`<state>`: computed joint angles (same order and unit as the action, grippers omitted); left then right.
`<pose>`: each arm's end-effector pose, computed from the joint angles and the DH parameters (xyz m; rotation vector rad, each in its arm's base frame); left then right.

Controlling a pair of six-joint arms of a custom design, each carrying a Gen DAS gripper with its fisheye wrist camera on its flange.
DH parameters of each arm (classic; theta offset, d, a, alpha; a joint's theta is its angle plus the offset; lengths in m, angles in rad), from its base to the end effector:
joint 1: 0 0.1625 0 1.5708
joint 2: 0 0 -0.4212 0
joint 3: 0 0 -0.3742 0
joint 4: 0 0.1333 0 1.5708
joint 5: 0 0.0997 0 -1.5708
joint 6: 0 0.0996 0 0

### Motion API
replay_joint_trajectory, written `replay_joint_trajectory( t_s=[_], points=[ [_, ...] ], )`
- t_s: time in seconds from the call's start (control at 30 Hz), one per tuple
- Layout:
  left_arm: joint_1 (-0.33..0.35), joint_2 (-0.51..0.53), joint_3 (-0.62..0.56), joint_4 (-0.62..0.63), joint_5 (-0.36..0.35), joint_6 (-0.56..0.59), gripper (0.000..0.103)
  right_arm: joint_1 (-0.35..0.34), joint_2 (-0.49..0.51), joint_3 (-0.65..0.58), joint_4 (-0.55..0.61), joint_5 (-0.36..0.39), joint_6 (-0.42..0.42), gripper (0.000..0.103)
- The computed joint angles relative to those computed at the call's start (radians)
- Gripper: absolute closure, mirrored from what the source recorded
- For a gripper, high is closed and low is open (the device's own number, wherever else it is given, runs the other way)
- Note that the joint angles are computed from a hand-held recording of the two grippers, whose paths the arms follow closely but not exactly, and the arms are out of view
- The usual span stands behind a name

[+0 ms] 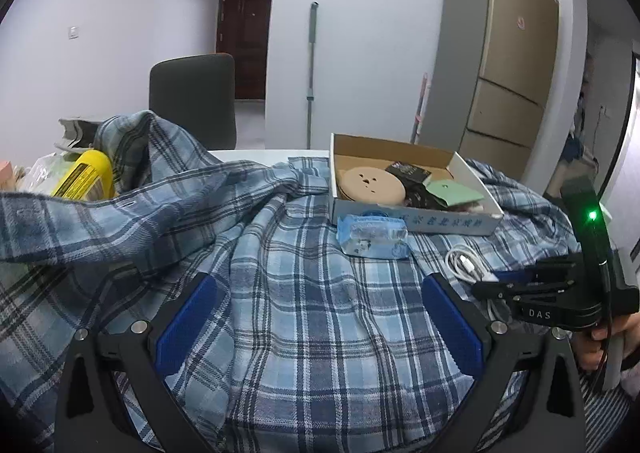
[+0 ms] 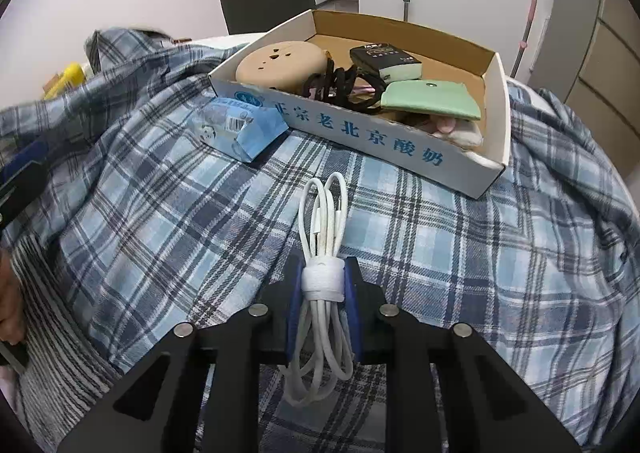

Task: Organize soft objects
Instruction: 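Lift the white cable with the right gripper toward the box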

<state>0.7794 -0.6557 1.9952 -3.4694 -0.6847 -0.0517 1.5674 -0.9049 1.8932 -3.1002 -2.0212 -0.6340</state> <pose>-0.2345 -0.5275 0.0546 0.5476 2.2925 -1.0652 0.0879 -0.5980 0.1557 0.6270 -2.4366 0.4811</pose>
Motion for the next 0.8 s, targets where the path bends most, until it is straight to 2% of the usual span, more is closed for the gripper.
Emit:
replay_joint_trajectory(
  t_s=[0.17,0.27,0.4,0.5,0.63,0.8],
  points=[
    [-0.011,0.005,-0.050,0.126,0.009,0.000,0.000,0.020,-0.025,0.025,-0.120,0.051,-0.096,0.084],
    [-0.021,0.026,-0.087,0.126,0.027,0.002,0.000,0.018,-0.036,0.015,-0.170,0.089,-0.097,0.084],
    [-0.016,0.052,-0.168,0.128,-0.018,0.026,0.000,-0.002,-0.032,0.020,-0.275,0.151,-0.090,0.084],
    [-0.006,0.095,-0.248,0.112,-0.042,0.105,0.000,-0.018,-0.021,0.034,-0.365,0.184,-0.094,0.084],
    [0.017,0.154,-0.350,0.118,-0.046,0.206,0.000,-0.036,-0.031,0.029,-0.342,0.201,-0.071,0.084],
    [0.056,0.187,-0.437,0.252,-0.083,0.199,0.000,-0.050,-0.036,0.030,-0.328,0.220,-0.056,0.084]
  ],
)
